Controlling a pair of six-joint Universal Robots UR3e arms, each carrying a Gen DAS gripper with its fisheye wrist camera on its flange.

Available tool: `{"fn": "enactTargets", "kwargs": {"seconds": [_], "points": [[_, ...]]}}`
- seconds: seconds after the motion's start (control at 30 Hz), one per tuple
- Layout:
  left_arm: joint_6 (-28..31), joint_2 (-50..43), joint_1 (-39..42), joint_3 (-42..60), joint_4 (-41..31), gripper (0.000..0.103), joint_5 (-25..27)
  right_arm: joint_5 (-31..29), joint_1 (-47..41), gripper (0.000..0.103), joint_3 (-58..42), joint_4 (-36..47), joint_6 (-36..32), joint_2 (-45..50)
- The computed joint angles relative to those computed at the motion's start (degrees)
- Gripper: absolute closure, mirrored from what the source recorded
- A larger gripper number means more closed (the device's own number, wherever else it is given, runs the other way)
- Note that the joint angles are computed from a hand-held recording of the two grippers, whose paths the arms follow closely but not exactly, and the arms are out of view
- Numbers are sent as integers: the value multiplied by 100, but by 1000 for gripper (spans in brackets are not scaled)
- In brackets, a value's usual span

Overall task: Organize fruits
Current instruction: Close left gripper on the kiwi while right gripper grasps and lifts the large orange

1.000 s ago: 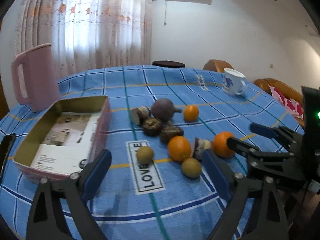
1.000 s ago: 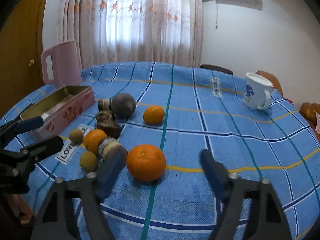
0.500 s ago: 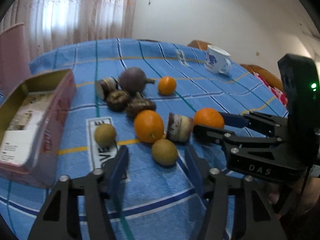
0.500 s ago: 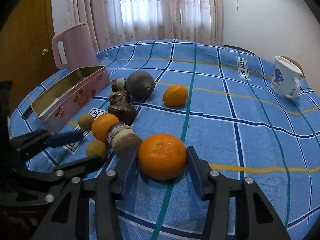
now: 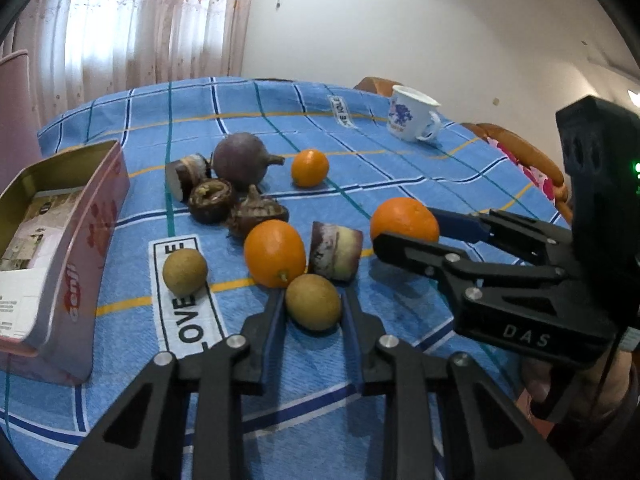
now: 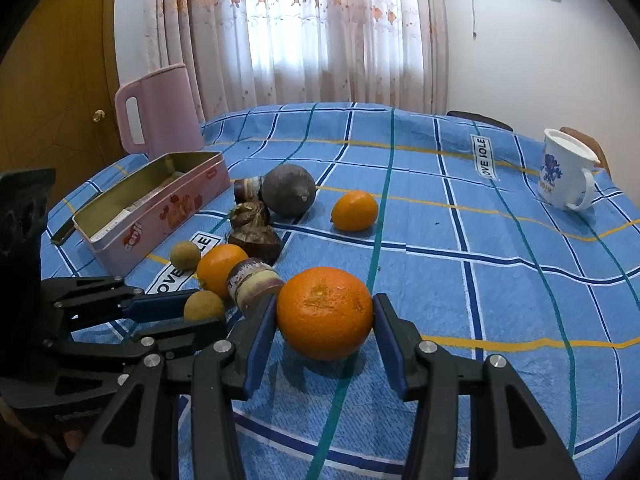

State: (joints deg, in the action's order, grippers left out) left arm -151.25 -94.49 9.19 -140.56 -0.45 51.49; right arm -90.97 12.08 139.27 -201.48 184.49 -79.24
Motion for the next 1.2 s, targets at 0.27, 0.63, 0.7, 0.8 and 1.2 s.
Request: {"fn": "enactTargets", "kwargs": {"seconds": [0.27, 0.63, 0.7, 0.8, 1.2], "points": [[3, 110, 264, -383, 542, 74, -222, 125, -41, 53, 263, -708, -47, 95], [-163, 287, 464, -776, 1473, 74, -278, 13, 57, 53, 486, -1566, -107, 316], [-183, 306, 523, -847, 1628, 74, -305, -36, 98, 53, 526, -1768, -130, 374], [-273, 238, 543, -905, 1947, 74, -265, -80, 139, 53, 593, -2052, -166, 453], [-590, 45, 580, -1081, 2906, 74, -130, -290, 308, 53, 677, -2765, -232, 727]]}}
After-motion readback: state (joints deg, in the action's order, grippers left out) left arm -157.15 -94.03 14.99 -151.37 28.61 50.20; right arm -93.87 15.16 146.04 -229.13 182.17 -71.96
